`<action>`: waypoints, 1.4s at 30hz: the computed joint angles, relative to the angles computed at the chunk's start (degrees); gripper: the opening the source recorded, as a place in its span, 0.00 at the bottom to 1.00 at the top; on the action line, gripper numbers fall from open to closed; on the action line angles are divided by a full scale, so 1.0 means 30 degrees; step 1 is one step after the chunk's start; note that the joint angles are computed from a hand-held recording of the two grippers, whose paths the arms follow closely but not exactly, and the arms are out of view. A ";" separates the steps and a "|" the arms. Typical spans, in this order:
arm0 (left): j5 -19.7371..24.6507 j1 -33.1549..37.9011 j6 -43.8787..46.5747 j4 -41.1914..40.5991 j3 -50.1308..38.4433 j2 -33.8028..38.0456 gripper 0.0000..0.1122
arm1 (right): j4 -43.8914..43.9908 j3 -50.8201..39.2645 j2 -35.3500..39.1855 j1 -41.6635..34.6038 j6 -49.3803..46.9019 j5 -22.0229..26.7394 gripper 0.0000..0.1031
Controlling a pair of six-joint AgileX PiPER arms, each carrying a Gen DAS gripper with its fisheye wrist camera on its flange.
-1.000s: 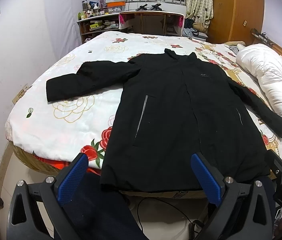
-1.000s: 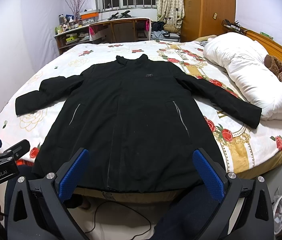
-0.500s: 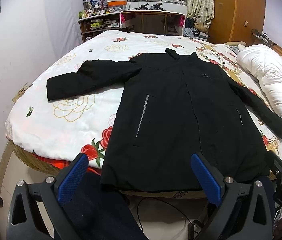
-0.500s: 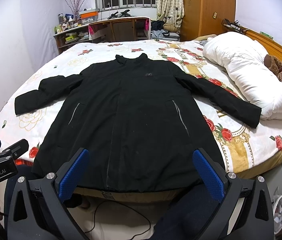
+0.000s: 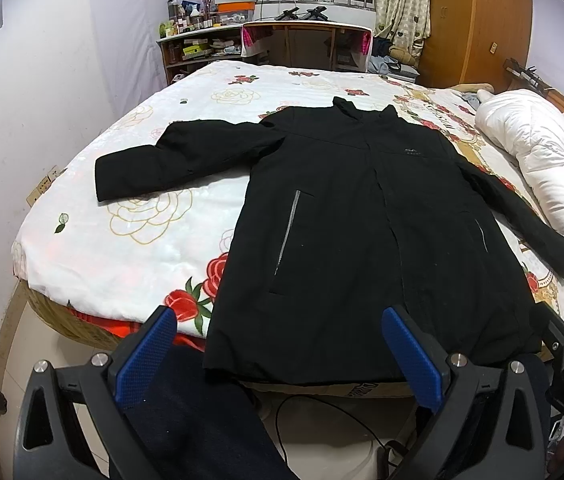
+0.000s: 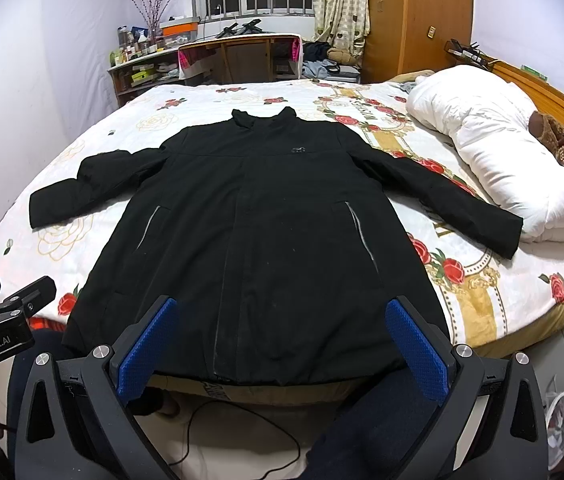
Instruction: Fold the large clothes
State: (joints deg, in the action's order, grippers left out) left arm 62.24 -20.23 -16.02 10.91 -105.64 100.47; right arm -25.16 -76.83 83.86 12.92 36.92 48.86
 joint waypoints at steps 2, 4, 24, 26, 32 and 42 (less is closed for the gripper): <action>-0.0205 0.0127 0.0086 0.0005 0.0246 -0.0071 0.92 | -0.0042 -0.0004 0.0013 0.0011 0.0037 0.0020 1.00; -0.0146 0.0117 0.0062 0.0037 0.0215 -0.0093 0.92 | -0.0029 0.0010 0.0004 0.0013 0.0027 0.0001 1.00; -0.0280 0.0497 0.0284 -0.0193 0.0208 0.0225 0.92 | 0.0058 -0.0198 0.0171 -0.0067 -0.0207 0.0077 1.00; -0.0276 0.0631 0.0387 -0.0275 0.0099 0.0338 0.92 | 0.0006 -0.0218 0.0196 -0.0087 -0.0284 0.0015 1.00; -0.0539 0.1258 0.0683 -0.0450 -0.0493 0.0722 0.92 | 0.0078 -0.1266 0.1348 -0.0230 -0.1011 -0.0423 1.00; -0.0720 0.4366 0.2458 -0.1437 -0.3725 0.2882 0.92 | 0.3413 -0.8070 0.6505 -0.0542 -0.6866 -0.1656 1.00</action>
